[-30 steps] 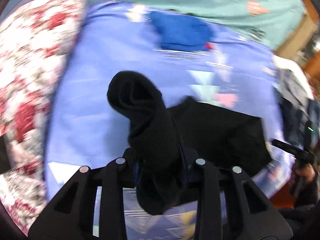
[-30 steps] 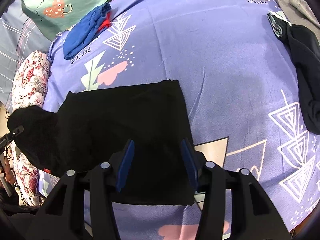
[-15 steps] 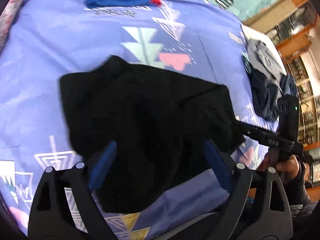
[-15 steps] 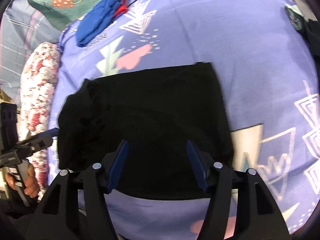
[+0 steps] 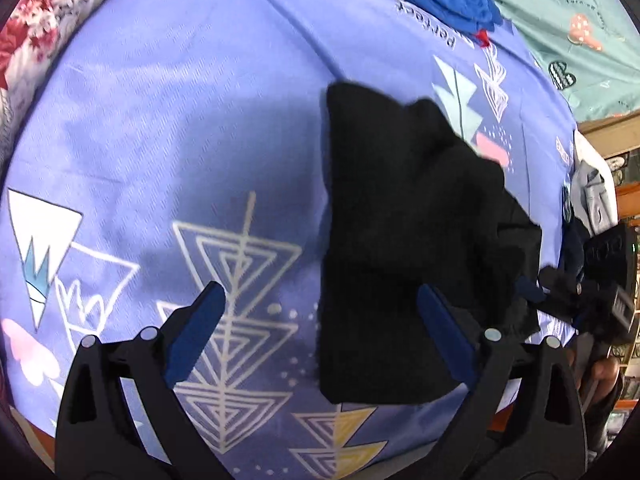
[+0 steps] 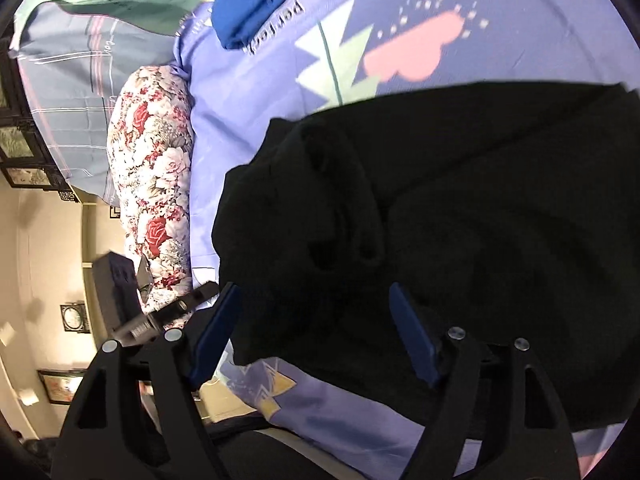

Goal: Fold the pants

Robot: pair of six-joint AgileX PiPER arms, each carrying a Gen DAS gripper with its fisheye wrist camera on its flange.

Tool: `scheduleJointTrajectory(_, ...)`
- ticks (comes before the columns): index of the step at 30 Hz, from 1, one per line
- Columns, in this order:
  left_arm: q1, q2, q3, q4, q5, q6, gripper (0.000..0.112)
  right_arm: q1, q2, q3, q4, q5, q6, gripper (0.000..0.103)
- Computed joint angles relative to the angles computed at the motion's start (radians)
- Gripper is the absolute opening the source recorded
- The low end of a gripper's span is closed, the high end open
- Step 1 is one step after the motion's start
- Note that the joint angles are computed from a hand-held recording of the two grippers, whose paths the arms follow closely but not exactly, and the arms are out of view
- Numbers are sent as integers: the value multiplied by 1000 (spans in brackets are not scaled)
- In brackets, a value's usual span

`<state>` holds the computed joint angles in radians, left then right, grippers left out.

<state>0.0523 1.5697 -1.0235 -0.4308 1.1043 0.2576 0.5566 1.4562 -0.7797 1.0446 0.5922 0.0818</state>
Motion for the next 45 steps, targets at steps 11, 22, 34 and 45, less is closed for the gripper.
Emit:
scheduleJointTrajectory(11,-26,34,39,-27,-35,6,99,20,161,-133,-73,13,81,73)
scheduleJointTrajectory(22,19,17,-80,-68,44,43,99,62,-104,-202,-211,-14,70,16)
scheduleJointTrajectory(34,-160,84,-83,-56,23,-7,99,-299,-606,356,-456,165,351,16)
scheduleJointTrajectory(45,-189,81,-120,-43,11,-23,99,-581,-842,252,-394,439,152,15)
